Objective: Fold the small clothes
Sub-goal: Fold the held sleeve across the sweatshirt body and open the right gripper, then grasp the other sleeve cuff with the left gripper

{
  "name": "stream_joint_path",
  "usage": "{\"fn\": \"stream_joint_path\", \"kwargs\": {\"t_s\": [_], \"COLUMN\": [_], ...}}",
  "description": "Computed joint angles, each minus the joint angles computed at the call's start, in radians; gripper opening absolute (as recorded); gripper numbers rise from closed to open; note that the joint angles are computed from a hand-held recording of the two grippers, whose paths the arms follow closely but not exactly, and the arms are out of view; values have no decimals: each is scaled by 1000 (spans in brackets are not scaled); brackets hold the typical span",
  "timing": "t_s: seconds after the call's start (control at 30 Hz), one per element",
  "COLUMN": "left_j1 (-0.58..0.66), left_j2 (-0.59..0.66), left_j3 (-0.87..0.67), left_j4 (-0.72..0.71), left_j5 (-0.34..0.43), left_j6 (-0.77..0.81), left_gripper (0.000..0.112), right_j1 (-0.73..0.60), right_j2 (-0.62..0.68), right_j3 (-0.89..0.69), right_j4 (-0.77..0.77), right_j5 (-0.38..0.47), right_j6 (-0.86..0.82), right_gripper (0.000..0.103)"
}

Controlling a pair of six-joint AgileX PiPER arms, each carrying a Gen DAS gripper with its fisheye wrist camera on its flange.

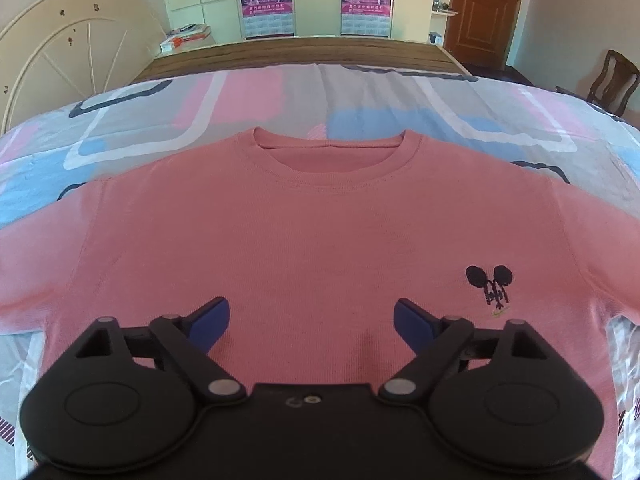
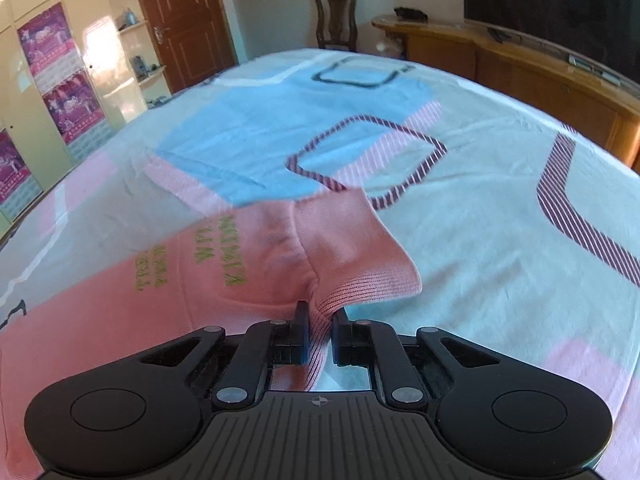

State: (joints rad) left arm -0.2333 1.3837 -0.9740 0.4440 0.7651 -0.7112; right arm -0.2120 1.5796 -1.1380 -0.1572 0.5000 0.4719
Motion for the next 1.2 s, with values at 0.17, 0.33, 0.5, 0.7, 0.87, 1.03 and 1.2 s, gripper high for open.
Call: {"fn": "stream_joint_path", "kwargs": {"t_s": [0.17, 0.33, 0.5, 0.7, 0.87, 1.03, 1.2], "left_j1": [40, 78, 165, 345, 478, 543, 507], "left_j2": [-11, -40, -93, -130, -137, -80, 53], "left_j3": [2, 11, 36, 59, 72, 44, -16], "left_j4": [-31, -36, -65, -213, -424, -703, -914], "left_j5": [-13, -17, -40, -79, -120, -86, -9], "left_j6": [48, 70, 130, 340, 586, 837, 989], "left_gripper": [87, 87, 88, 88, 88, 88, 76], "right_j1": [80, 240, 512, 819, 953, 971, 965], "right_j2": [-46, -70, -26, 133, 272, 245, 126], "right_j3": [0, -70, -175, -306, -387, -340, -199], "right_j4": [-76, -1, 51, 70, 90, 141, -204], "right_j5": [-43, -42, -36, -24, 15, -7, 39], "right_j6": [43, -18, -48, -16, -32, -95, 238], "right_gripper": [9, 9, 9, 9, 22, 50, 50]}}
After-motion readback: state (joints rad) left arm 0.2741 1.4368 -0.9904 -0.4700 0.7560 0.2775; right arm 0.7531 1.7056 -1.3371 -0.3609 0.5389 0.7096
